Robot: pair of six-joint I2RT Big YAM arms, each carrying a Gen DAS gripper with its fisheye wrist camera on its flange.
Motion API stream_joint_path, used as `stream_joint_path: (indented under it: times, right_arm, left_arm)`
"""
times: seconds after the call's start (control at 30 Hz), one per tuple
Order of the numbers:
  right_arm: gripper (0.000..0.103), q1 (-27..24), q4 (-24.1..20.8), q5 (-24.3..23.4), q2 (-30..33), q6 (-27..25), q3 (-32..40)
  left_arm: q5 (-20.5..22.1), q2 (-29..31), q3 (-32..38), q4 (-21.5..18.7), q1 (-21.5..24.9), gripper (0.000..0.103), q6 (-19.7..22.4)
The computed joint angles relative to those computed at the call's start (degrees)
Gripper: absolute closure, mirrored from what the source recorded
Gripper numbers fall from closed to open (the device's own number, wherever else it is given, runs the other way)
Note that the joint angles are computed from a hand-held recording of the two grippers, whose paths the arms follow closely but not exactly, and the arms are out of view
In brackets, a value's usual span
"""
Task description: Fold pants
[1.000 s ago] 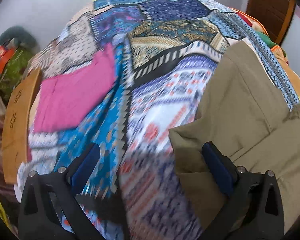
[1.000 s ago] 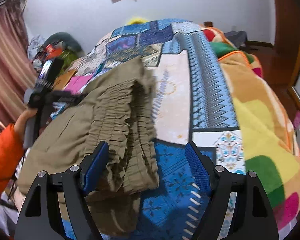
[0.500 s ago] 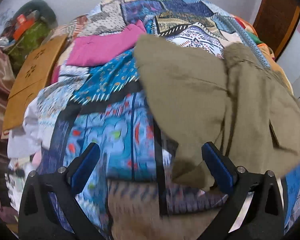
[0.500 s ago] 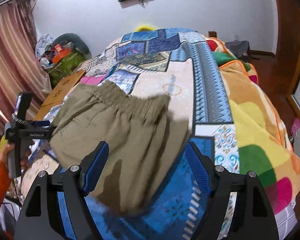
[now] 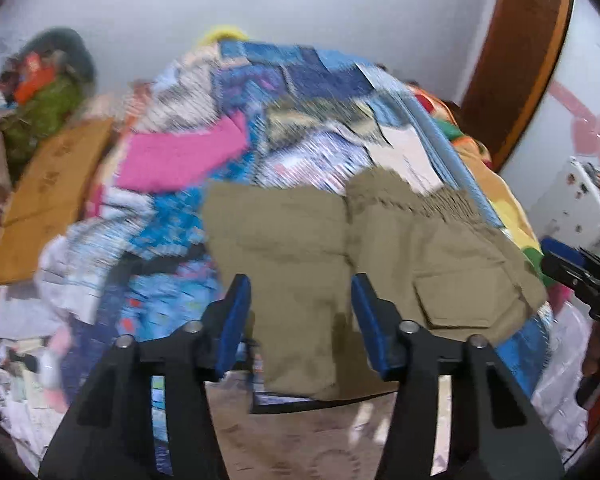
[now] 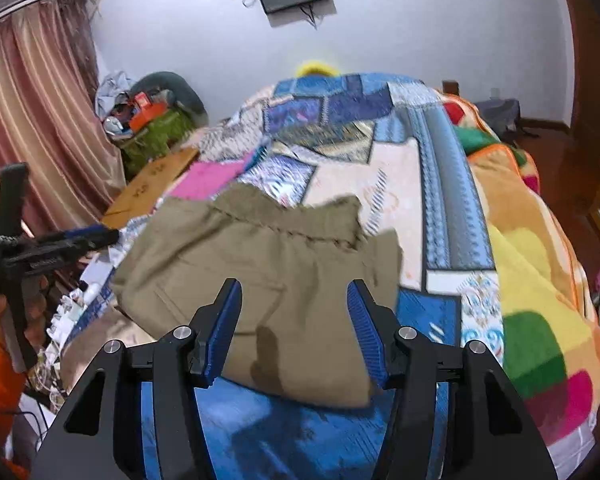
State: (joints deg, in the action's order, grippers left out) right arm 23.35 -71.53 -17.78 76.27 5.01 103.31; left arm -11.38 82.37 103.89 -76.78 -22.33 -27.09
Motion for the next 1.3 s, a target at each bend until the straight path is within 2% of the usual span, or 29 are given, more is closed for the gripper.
stream_joint_path:
  times: [0.07,0.13,0.23,0.27,0.37,0.47,0.57,0.63,0.77,0.83,0.87,1.0,1.13,1.17,1.2,1.23,1.3]
  right_arm:
    - [0.052,0.77,0.19,-0.86,0.24,-0.43,0.03]
    - [0.052,1.8,-0.47,-0.92,0.97,-1.18,-0.05]
    - [0.052,2.81,-3.8,1.39,2.58,-3.19,-0.61]
    - [0.055,2.88,-4.3,2.25,2.53,-3.78,-1.6]
    - [0.055,1.52,-2.14,0.95,0.11,-3.93,-5.39]
    - [0.055,0.44,-3.64,2.45,-0.86,-4.75,-5.17]
    - [0.055,-0.61,-5.52,4.06,-1.17,-5.54,-4.25]
    - [0.055,-1.13,-7.11,5.96,-0.96,-5.99,-3.23]
    - [0.052,-3.33,-6.8,3.62,-0.77,-4.43,-1.92]
    - [0.052,-3.9,-5.75,2.57,-0.16,-4.06,-0.95]
    - [0.052,-3.98,-5.21,2.11,0.35,-3.81,-0.32]
    - [0.052,-3.77,-3.51,-0.08,3.74,-3.64,2.38]
    - [0.053,-3.31,-5.36,-1.94,8.55,-4.78,5.46]
    - [0.057,-3.24,-6.04,-2.24,9.54,-5.12,6.05]
    - [0.061,-3.11,-6.54,-2.55,10.36,-5.79,6.34]
    - [0.073,-2.83,-7.29,-1.79,11.18,-6.8,6.61]
    - [0.078,-2.49,-6.78,-0.45,11.33,-8.33,5.71]
  left_arm:
    - [1.75,0.81,-1.25,-0.43,0.22,0.058,-0.33]
    - [1.09,1.23,-2.9,-1.48,0.14,0.058,-0.94]
    - [0.49,-1.8,-8.42,0.89,0.83,0.057,-1.98]
    - [0.21,-2.5,-9.24,0.49,1.1,0.057,-2.25]
    - [0.13,-5.06,-11.88,-0.1,2.2,0.054,-2.42]
    - [-4.19,-5.86,-12.06,-3.43,2.41,0.054,-1.46]
    - [-6.04,-5.66,-10.99,-6.26,3.3,0.054,-1.18]
    - [-5.81,-5.89,-9.95,-6.25,3.75,0.054,-0.62]
    - [-5.32,-4.26,-4.87,-4.53,2.93,0.05,2.3]
    - [-3.78,-2.4,-1.83,-2.79,2.23,0.039,4.26]
    - [-2.79,-1.43,-0.5,-1.79,1.88,0.037,5.19]
    - [3.0,4.26,5.33,-0.28,1.33,0.036,7.67]
    - [7.16,10.41,9.93,-1.79,1.65,0.037,8.23]
    - [7.3,11.34,10.45,-2.27,1.75,0.038,8.19]
    - [6.07,12.37,10.84,-2.74,1.69,0.045,8.27]
    - [4.69,13.03,11.04,-3.18,1.31,0.045,8.14]
    - [3.66,12.9,9.4,-1.81,1.37,0.045,8.4]
